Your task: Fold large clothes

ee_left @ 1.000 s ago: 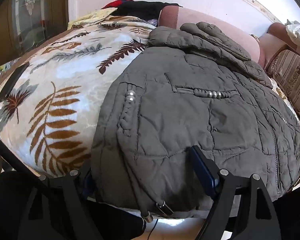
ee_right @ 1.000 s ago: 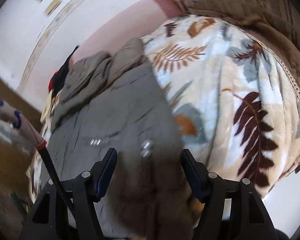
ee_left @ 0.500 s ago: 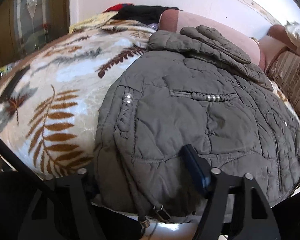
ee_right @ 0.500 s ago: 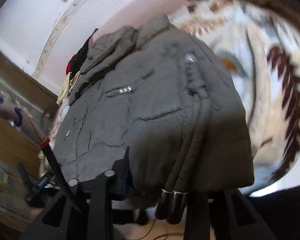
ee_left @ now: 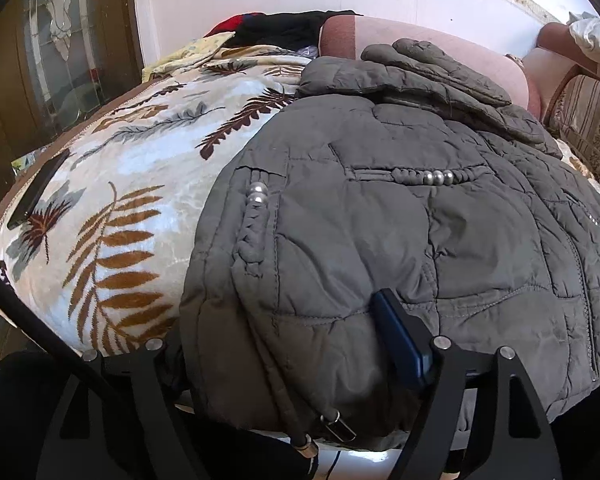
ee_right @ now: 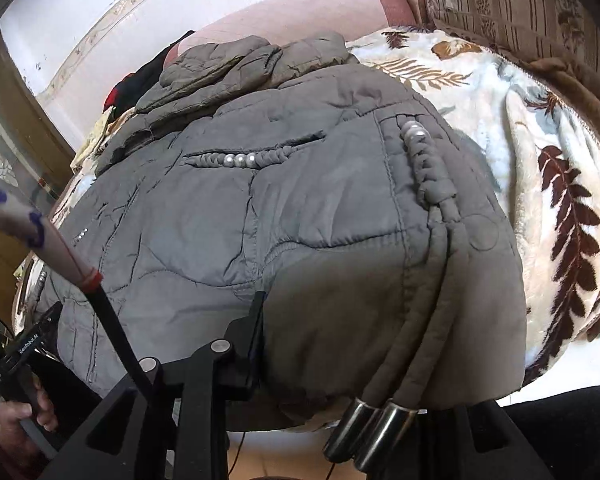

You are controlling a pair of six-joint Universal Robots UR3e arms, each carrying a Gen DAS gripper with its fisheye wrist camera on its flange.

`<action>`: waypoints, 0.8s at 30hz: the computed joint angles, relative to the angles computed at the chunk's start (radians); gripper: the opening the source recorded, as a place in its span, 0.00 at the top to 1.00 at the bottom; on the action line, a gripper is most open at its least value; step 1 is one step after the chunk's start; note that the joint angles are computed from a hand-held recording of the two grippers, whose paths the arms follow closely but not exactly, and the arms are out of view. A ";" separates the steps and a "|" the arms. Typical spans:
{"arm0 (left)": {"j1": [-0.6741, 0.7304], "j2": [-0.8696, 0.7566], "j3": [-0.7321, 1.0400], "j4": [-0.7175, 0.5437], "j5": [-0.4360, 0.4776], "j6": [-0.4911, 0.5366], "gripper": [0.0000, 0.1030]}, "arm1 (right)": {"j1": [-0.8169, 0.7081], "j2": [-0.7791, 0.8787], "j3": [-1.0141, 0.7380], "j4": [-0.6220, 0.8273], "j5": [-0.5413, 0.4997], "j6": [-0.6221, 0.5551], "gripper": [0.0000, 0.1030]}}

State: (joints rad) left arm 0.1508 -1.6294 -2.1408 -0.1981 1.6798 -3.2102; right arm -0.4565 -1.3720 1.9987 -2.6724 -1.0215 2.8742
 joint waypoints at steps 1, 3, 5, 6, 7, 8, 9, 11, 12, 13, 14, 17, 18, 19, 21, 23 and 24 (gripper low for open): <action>-0.004 -0.002 0.001 0.003 0.007 0.002 0.24 | -0.007 -0.005 0.006 0.002 0.005 -0.004 0.66; -0.009 -0.005 0.002 0.008 0.016 0.003 0.24 | -0.011 -0.004 0.004 0.006 0.014 -0.001 0.66; -0.011 -0.008 0.004 0.009 0.022 0.003 0.23 | -0.023 -0.027 0.021 0.019 0.023 -0.010 0.65; -0.011 -0.009 0.004 0.009 0.023 0.003 0.23 | -0.024 -0.028 0.024 0.016 0.025 -0.009 0.65; -0.012 -0.010 0.005 0.009 0.026 0.003 0.22 | -0.023 -0.028 0.026 0.014 0.025 -0.007 0.65; -0.013 -0.010 0.004 0.010 0.026 0.002 0.22 | -0.022 -0.026 0.022 0.015 0.027 -0.001 0.64; -0.012 -0.010 0.004 0.011 0.025 0.004 0.22 | -0.032 -0.034 0.028 0.028 0.037 -0.008 0.64; -0.008 -0.009 0.004 0.007 0.020 0.002 0.22 | -0.034 -0.036 0.025 0.042 0.040 -0.011 0.64; -0.008 -0.007 0.003 0.007 0.020 0.002 0.22 | -0.030 -0.036 0.020 0.046 0.033 -0.013 0.64; -0.008 -0.008 0.004 0.007 0.023 0.005 0.22 | -0.029 -0.037 0.019 0.048 0.030 -0.017 0.64; -0.009 -0.007 0.003 0.009 0.026 0.007 0.22 | -0.026 -0.036 0.016 0.050 0.024 -0.017 0.63; -0.015 -0.005 0.003 0.014 0.028 0.014 0.27 | -0.020 -0.029 0.001 0.064 0.017 -0.015 0.60; -0.022 -0.004 0.001 0.020 0.036 0.016 0.29 | -0.017 -0.028 -0.002 0.066 0.015 -0.014 0.60; -0.028 -0.004 0.001 0.026 0.043 0.021 0.34 | -0.016 -0.027 -0.004 0.066 0.012 -0.013 0.60; -0.044 -0.007 0.003 0.033 0.062 0.026 0.39 | -0.012 -0.027 -0.007 0.067 0.005 -0.011 0.60; -0.050 -0.006 0.006 0.036 0.070 0.024 0.47 | -0.014 -0.033 0.004 0.050 0.006 -0.013 0.64; -0.053 -0.005 0.007 0.036 0.076 0.024 0.50 | -0.016 -0.042 0.017 0.029 0.007 -0.013 0.70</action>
